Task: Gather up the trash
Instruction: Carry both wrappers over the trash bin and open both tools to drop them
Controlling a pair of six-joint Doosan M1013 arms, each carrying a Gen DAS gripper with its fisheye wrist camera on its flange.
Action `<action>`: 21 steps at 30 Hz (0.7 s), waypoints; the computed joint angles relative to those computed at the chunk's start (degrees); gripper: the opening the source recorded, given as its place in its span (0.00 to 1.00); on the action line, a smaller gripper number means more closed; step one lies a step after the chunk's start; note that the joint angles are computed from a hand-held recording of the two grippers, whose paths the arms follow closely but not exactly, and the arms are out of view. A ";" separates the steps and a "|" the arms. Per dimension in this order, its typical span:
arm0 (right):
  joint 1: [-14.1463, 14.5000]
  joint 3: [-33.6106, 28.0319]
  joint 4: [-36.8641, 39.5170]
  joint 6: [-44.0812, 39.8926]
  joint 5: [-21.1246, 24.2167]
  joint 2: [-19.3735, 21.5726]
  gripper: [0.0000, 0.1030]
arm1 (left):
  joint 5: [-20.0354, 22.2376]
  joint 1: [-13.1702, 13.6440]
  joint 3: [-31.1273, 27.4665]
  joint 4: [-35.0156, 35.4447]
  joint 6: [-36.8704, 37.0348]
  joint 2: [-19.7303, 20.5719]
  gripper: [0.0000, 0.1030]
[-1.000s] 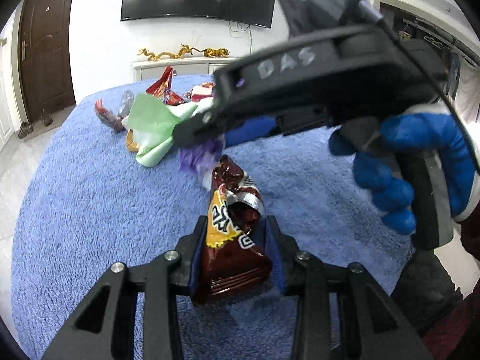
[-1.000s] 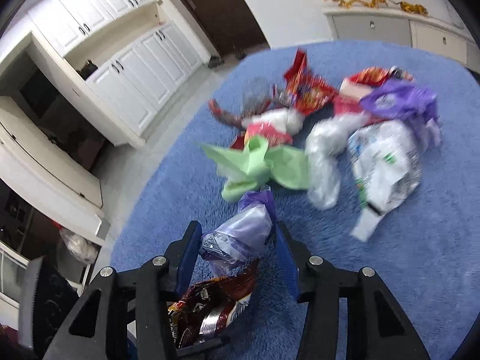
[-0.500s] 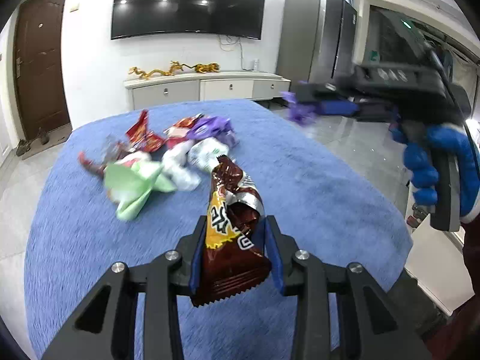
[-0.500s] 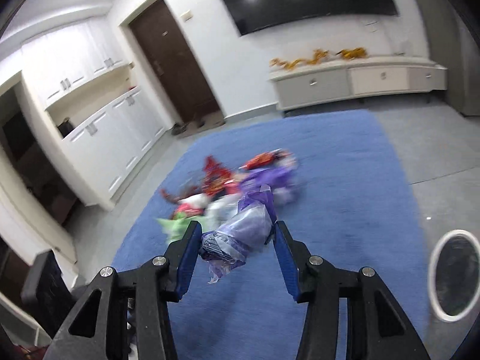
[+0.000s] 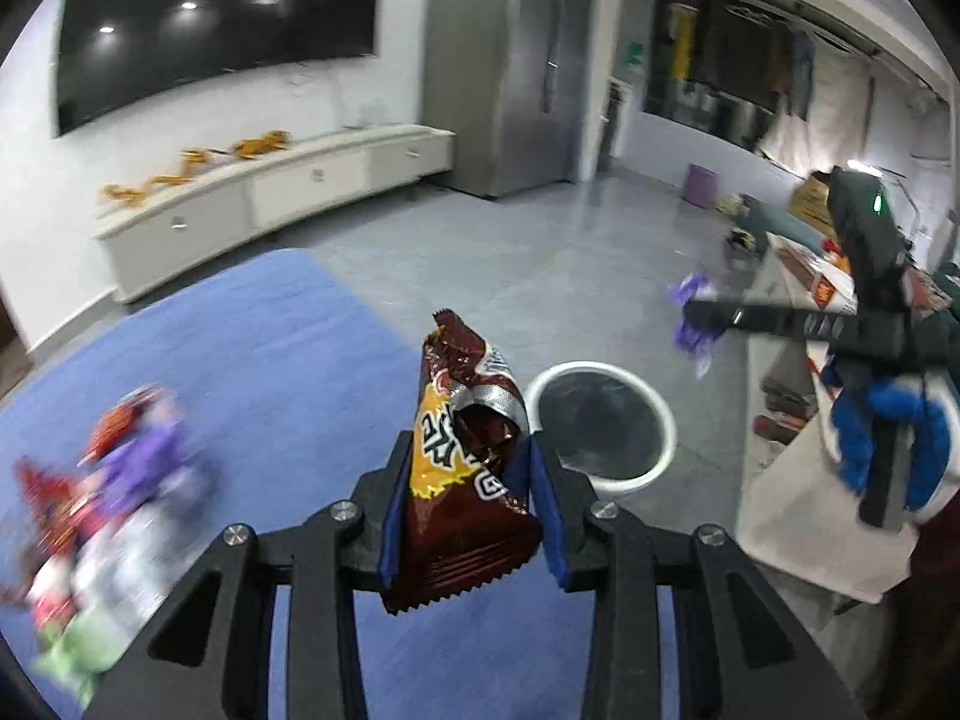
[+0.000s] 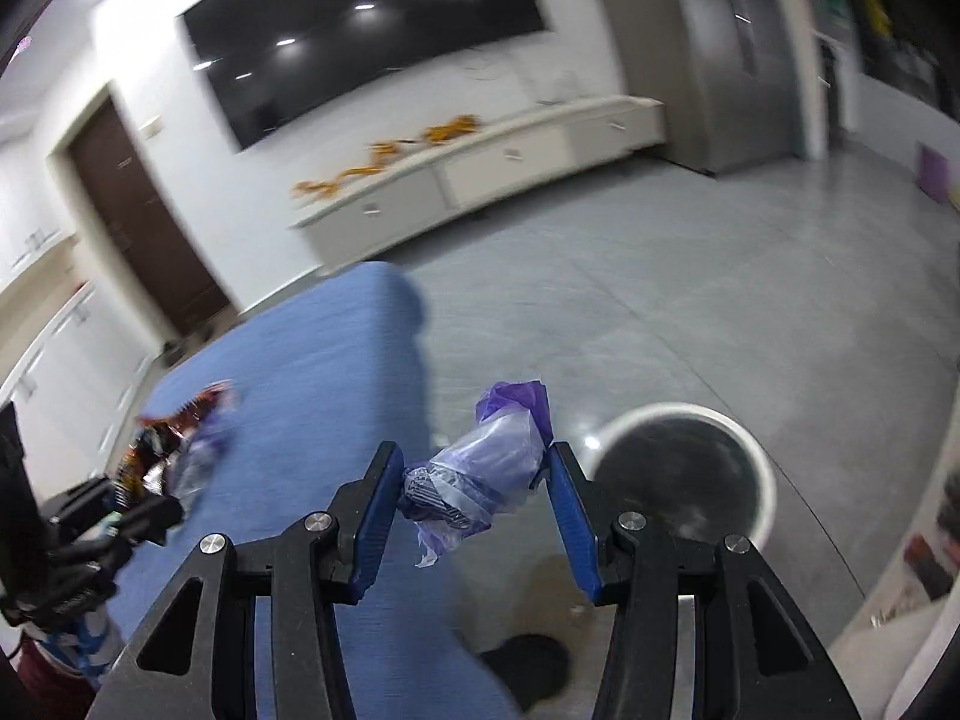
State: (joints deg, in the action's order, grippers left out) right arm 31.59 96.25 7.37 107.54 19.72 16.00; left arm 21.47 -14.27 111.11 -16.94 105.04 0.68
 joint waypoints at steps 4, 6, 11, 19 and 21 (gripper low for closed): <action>-4.21 1.69 0.30 2.98 0.15 1.46 0.46 | 3.99 -2.93 -7.53 -0.88 0.68 7.52 0.33; -5.74 1.65 0.38 3.67 0.77 2.50 0.47 | 6.29 -3.82 -11.48 -2.85 1.25 11.30 0.33; -8.82 0.62 1.79 3.09 2.45 6.34 0.48 | 11.42 -5.50 -20.79 -5.03 -0.57 20.15 0.34; -10.76 -1.08 -0.25 5.89 4.48 11.28 0.49 | 19.61 -6.45 -31.34 -6.63 -3.46 30.15 0.37; -10.72 -1.44 -1.33 6.98 5.13 11.85 0.52 | 21.68 -6.38 -32.90 -8.38 -3.59 31.82 0.41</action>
